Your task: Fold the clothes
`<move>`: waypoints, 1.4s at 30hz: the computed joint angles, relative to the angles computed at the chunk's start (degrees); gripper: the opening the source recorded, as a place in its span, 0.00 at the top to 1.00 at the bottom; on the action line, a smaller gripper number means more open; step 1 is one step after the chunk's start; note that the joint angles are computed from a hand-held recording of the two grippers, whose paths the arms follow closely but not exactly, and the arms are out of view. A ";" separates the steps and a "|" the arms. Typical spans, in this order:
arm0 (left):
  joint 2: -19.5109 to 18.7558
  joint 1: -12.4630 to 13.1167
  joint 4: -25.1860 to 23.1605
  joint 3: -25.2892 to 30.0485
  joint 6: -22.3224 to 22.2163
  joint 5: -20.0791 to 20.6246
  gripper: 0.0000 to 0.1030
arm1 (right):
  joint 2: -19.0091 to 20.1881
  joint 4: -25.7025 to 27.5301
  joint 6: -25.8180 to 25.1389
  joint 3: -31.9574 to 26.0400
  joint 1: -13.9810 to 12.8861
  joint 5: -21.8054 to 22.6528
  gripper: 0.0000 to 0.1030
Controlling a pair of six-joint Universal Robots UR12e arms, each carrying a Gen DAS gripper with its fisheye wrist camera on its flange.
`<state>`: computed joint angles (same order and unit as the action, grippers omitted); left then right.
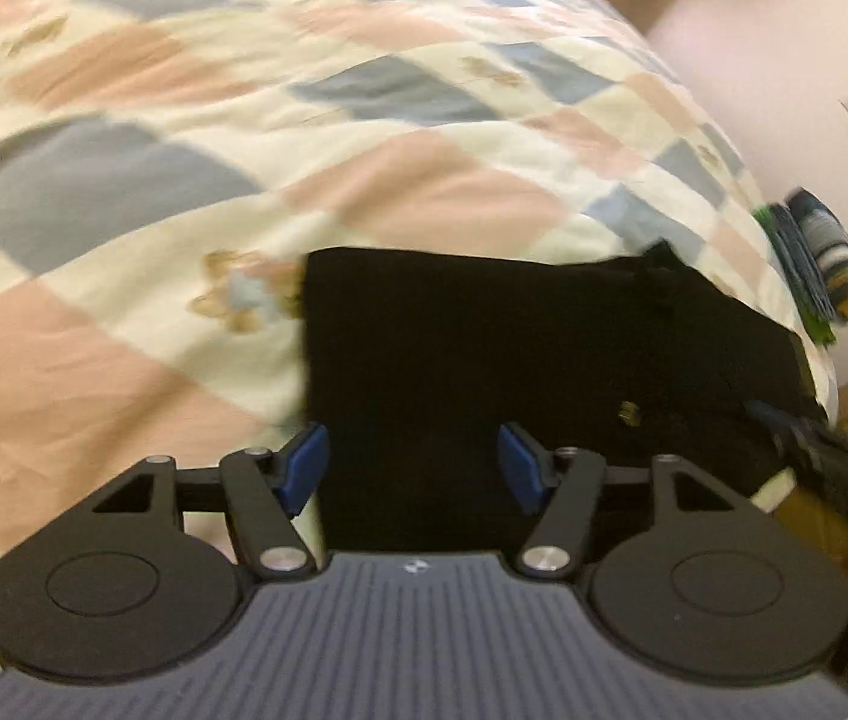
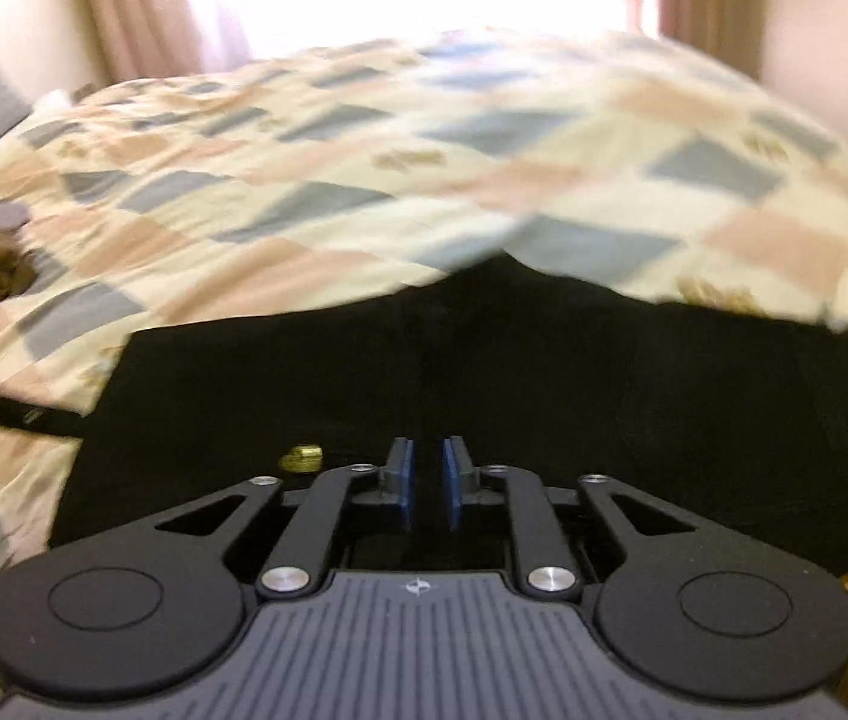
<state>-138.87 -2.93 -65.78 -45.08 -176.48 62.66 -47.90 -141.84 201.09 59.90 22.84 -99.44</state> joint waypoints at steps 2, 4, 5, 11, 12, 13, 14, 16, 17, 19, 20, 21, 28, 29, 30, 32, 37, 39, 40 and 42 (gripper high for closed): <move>-2.39 0.52 -2.64 3.23 -1.42 -2.41 0.44 | 0.66 0.86 -4.87 -0.90 1.46 -0.48 0.55; -4.38 0.93 -5.16 6.03 -2.14 -3.88 0.44 | 1.58 1.04 -11.06 -1.57 2.78 0.18 0.55; -5.28 1.12 -6.44 7.23 -2.61 -4.97 0.44 | 2.22 0.89 -14.37 -2.08 3.50 0.29 0.51; -9.66 1.82 -14.23 14.37 -2.95 -10.17 0.57 | 5.97 -5.34 -35.91 -3.87 7.46 -3.19 0.34; -10.05 1.84 -15.51 15.40 -2.32 -10.19 0.59 | 6.65 -6.56 -38.78 -4.26 7.93 -3.75 0.34; -10.39 1.86 -16.70 16.34 -1.75 -10.18 0.60 | 7.31 -7.83 -41.00 -4.63 8.33 -4.34 0.34; -10.69 1.91 -17.58 17.05 -1.35 -10.33 0.61 | 8.05 -8.79 -42.98 -5.27 8.73 -5.07 0.32; -11.48 2.08 -19.28 18.59 -1.25 -10.95 0.61 | 9.92 -10.30 -46.57 -7.09 9.50 -6.58 0.27; -11.78 2.12 -19.82 19.13 -1.41 -11.11 0.61 | 10.96 -11.65 -48.86 -7.95 9.95 -7.71 0.27; -12.25 2.07 -20.77 20.13 -1.69 -11.05 0.62 | 13.41 -15.17 -54.37 -9.89 10.99 -10.59 0.25; -12.39 2.05 -21.16 20.50 -1.82 -11.00 0.62 | 14.63 -16.88 -56.95 -10.92 11.45 -11.96 0.25; -12.45 2.06 -21.47 20.80 -2.00 -10.97 0.63 | 15.80 -18.60 -59.36 -11.93 11.86 -13.30 0.25; -13.08 1.96 -23.81 24.34 -4.47 -10.24 0.73 | 18.74 -10.96 -50.10 -19.69 11.57 -14.10 0.55; -13.16 1.93 -24.28 25.24 -4.76 -10.58 0.73 | 17.76 -10.57 -46.93 -19.06 11.03 -11.83 0.59; -13.00 1.92 -24.20 25.63 -4.88 -11.27 0.73 | 16.63 -10.71 -43.73 -18.16 10.44 -9.47 0.63; -11.34 1.84 -21.52 24.19 -5.42 -13.45 0.71 | 14.01 -11.50 -35.97 -15.98 8.96 -4.75 0.69; -5.30 0.83 -2.25 15.86 -14.18 -18.62 0.71 | 7.35 -16.84 -15.02 -9.51 3.92 5.63 0.79; -4.80 -0.43 3.78 15.84 -16.24 -18.18 0.67 | 4.84 -18.67 -9.09 -6.75 1.69 7.20 0.83; -4.99 -1.16 5.25 16.45 -16.19 -17.58 0.66 | 3.56 -20.13 -5.64 -5.01 0.53 8.16 0.83; -6.08 -2.71 6.26 18.70 -15.48 -16.90 0.65 | 0.65 -23.34 2.43 -0.71 -1.80 8.90 0.84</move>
<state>-144.95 -5.65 -59.52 -26.37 -191.97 45.76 -47.26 -165.18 203.51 59.19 21.04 -90.54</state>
